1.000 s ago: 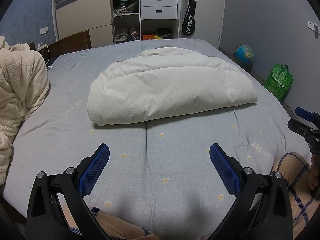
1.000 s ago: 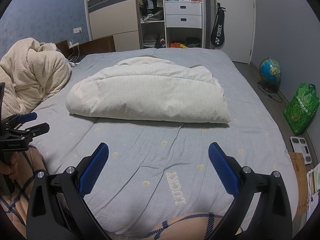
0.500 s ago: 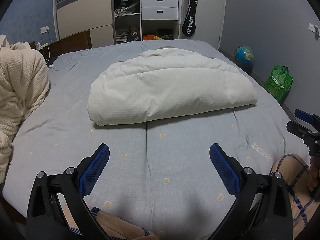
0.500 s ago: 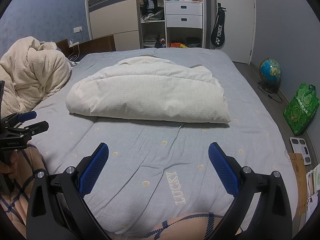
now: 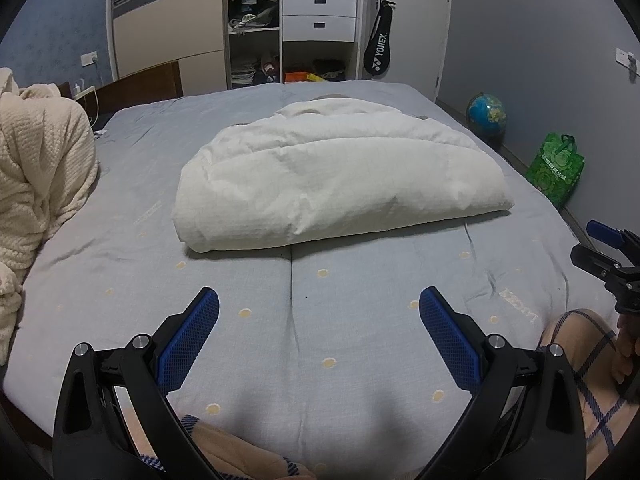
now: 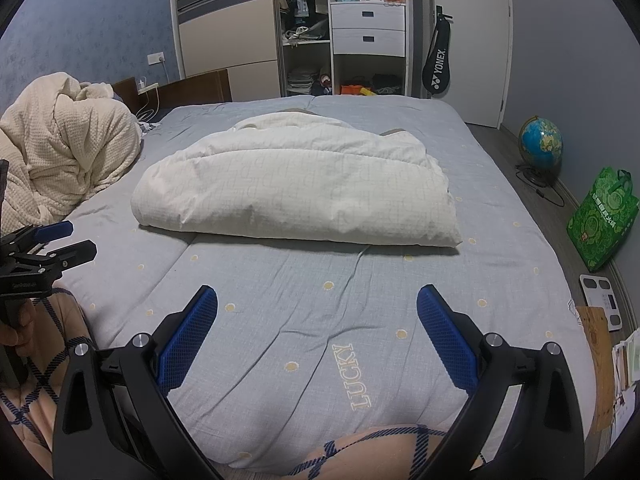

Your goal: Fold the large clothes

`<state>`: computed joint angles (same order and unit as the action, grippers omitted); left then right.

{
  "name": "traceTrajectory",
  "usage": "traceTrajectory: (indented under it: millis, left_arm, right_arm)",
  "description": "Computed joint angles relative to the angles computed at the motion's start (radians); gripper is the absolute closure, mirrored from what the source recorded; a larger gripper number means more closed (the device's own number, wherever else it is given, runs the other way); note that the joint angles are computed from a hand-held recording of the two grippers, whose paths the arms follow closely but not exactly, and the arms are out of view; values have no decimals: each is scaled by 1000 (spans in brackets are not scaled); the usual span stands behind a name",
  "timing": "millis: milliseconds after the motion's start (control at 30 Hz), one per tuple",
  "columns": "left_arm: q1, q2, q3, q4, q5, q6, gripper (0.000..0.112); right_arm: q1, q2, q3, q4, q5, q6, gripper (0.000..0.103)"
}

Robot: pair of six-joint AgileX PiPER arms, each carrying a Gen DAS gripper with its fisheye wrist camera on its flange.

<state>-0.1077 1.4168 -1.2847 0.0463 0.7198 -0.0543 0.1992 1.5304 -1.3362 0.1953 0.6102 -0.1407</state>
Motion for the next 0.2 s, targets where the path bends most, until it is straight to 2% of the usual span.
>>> traceTrajectory:
  millis: [200]
  left_arm:
    - [-8, 0, -2, 13, 4, -22, 16]
  right_arm:
    - [-1, 0, 0, 1, 0, -2, 8]
